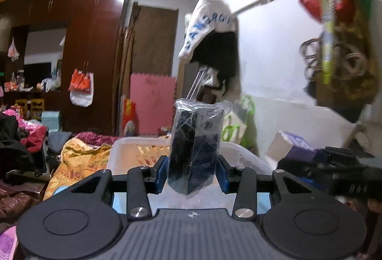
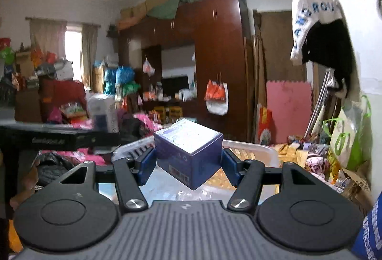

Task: Organize objects
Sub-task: 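Lift both held items into the white basket and open both grippers, then grasp purple box with right gripper while left grasps clear-bagged item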

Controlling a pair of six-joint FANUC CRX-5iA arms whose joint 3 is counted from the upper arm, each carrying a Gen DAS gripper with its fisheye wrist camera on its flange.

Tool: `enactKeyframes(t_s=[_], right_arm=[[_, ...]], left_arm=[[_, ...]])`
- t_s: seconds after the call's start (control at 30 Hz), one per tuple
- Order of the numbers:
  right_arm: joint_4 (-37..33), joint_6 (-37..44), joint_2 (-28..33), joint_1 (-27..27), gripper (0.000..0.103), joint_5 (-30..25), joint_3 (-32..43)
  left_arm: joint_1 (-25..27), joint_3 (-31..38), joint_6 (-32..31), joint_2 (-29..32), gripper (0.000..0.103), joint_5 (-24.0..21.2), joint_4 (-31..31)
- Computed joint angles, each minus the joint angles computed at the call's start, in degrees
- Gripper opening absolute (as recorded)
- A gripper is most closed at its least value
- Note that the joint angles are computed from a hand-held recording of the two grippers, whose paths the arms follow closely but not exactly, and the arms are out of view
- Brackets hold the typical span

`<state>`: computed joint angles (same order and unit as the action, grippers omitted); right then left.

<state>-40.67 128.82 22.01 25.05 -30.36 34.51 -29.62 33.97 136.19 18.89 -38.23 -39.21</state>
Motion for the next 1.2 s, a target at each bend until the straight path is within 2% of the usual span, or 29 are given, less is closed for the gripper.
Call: enactKeyframes(t_s=[0.07, 0.13, 0.17, 0.2, 0.23, 0.27, 0.3, 0.4, 0.47, 0.53, 0.6, 0.73, 0.8, 0.87, 0.97, 1.03, 1.13, 1.2], right_arm=[[11.4, -10.0, 3.9, 2.8, 0.064, 1.4, 3.4], [16.1, -14.0, 7.4, 3.5, 0.064, -1.5, 7.7], [18.2, -15.9, 8.4, 3.9, 0.066, -1.8, 8.6], [19.1, -16.8, 8.8, 4.1, 0.077, -1.5, 8.7], [19.5, -17.4, 8.8, 4.2, 0.085, -0.8, 8.2], [19.0, -17.3, 8.1, 4.1, 0.094, 0.3, 6.9], [17.1, -15.9, 7.1, 3.9, 0.098, 1.0, 5.5], [12.4, -10.8, 3.9, 2.9, 0.102, 1.4, 2.1], [8.1, -6.2, -0.1, 2.1, 0.103, 4.0, -3.5], [0.3, 0.9, -3.5, 0.1, 0.103, 4.5, -7.9], [-9.4, 8.3, -6.5, -2.9, 0.103, 3.3, -12.6], [-20.8, 13.8, -9.7, -7.1, 0.103, 2.1, -20.0], [-27.7, 18.6, -10.8, -9.4, 0.103, 1.9, -23.2], [-30.5, 20.9, -11.2, -10.8, 0.103, 0.7, -24.7], [-26.3, 17.2, -11.4, -9.4, 0.103, 3.3, -24.5], [-25.6, 16.5, -11.4, -8.8, 0.103, 4.7, -24.4], [-19.1, 11.6, -10.5, -6.4, 0.103, 5.4, -23.8], [-15.5, 8.8, -9.8, -5.1, 0.103, 6.3, -23.5]], left_arm=[[3.0, 7.2, -6.2, 5.4, 0.046, -4.0, 8.1], [5.6, 12.1, -11.0, 9.6, 0.047, -7.1, 15.5], [6.3, 13.1, -12.0, 10.8, 0.049, -7.8, 17.2], [6.6, 13.8, -12.9, 11.6, 0.053, -8.3, 18.0], [6.7, 13.5, -13.3, 11.6, 0.064, -8.1, 17.7], [6.2, 12.7, -12.2, 11.1, 0.073, -7.9, 15.8], [5.6, 11.6, -10.6, 10.3, 0.075, -7.4, 13.4], [3.4, 5.7, -5.4, 5.7, 0.075, -4.8, 5.9], [1.5, -0.1, -0.1, 1.4, 0.084, -2.9, 0.1], [-1.7, -6.4, 8.0, -3.1, 0.093, -2.3, -8.6], [-3.5, -9.5, 11.8, -5.1, 0.094, -2.7, -11.7], [-6.3, -20.9, 23.8, -10.9, 0.094, 1.2, -17.8], [-7.6, -23.2, 26.4, -11.9, 0.094, 1.3, -19.2], [-8.4, -24.4, 25.5, -12.5, 0.094, 2.7, -18.7], [-10.0, -24.0, 23.1, -12.1, 0.094, 6.1, -19.3], [-10.3, -23.9, 19.2, -11.5, 0.094, 8.3, -17.1], [-9.7, -23.2, 13.0, -9.5, 0.094, 10.5, -11.7], [-9.8, -21.9, 10.7, -7.8, 0.093, 9.6, -10.4]])
